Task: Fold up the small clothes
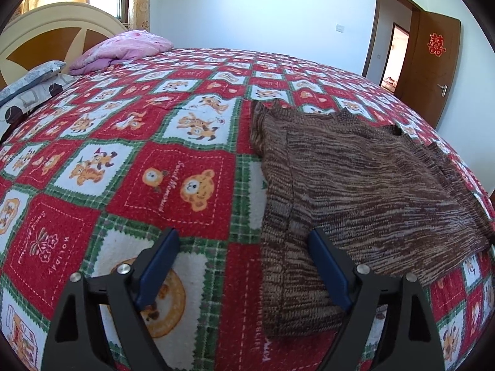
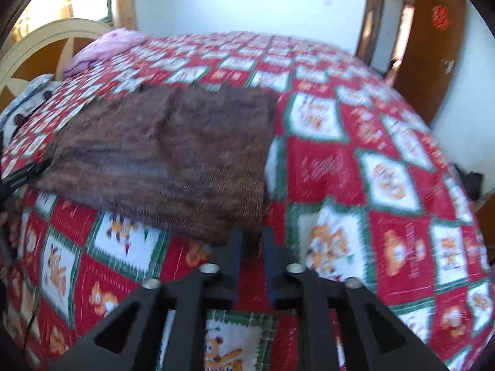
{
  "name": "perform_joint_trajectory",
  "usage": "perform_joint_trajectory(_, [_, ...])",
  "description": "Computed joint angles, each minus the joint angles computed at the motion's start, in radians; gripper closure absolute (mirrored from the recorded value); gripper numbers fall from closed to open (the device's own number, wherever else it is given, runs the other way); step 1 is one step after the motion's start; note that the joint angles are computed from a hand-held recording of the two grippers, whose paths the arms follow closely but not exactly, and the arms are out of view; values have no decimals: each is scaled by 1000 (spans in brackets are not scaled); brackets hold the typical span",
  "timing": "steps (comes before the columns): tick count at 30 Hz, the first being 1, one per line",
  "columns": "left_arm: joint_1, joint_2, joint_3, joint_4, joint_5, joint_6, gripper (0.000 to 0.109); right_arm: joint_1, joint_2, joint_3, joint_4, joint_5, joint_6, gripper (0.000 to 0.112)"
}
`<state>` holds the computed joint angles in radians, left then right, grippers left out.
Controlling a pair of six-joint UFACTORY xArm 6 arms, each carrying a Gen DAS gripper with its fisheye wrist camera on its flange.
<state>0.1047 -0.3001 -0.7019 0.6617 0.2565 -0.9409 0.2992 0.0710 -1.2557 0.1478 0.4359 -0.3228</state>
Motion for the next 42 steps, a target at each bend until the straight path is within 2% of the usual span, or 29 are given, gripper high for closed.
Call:
perform_joint_trajectory(2, [-2,-4,3,-2,4,-2,20,24,2,-20,49,-24,-34,77])
perform_joint_trajectory(6, [-9,-18,10,44,28,-54,19,93,65,-128,172,23,-152,73])
perform_joint_trajectory(8, [-15,-27,14,57,46,-66,18,133,118,-195,253,81,-232,71])
perform_joint_trajectory(12, [-19,-48,33,71,56,-78,17,196,205,-262,204,179,-201,71])
perform_joint_trajectory(13, [-19,-56,41,74,56,-83,17,208,208,-242,189,176,-190,71])
perform_joint_trajectory(16, [-23,-78,61,96,59,-96,17,239,142,-87,122,-1,-179,69])
perform_joint_trajectory(21, [-23,-98,80,100,53,-99,17,229,135,-103,154,63,-199,69])
perform_joint_trajectory(24, [-24,-104,83,117,54,-116,17,237,125,-104,91,63,-149,69])
perform_joint_trajectory(26, [-22,-112,90,109,47,-110,16,250,121,-116,120,63,-167,69])
perform_joint_trajectory(31, [-26,-115,89,29,57,-35,9,315,93,-84,182,21,-296,66])
perform_joint_trajectory(36, [-38,-124,79,-44,100,41,7,368,110,-77,114,-24,-273,65])
perform_joint_trajectory(42, [-5,-160,94,-155,104,146,7,419,125,-73,88,-72,-308,63])
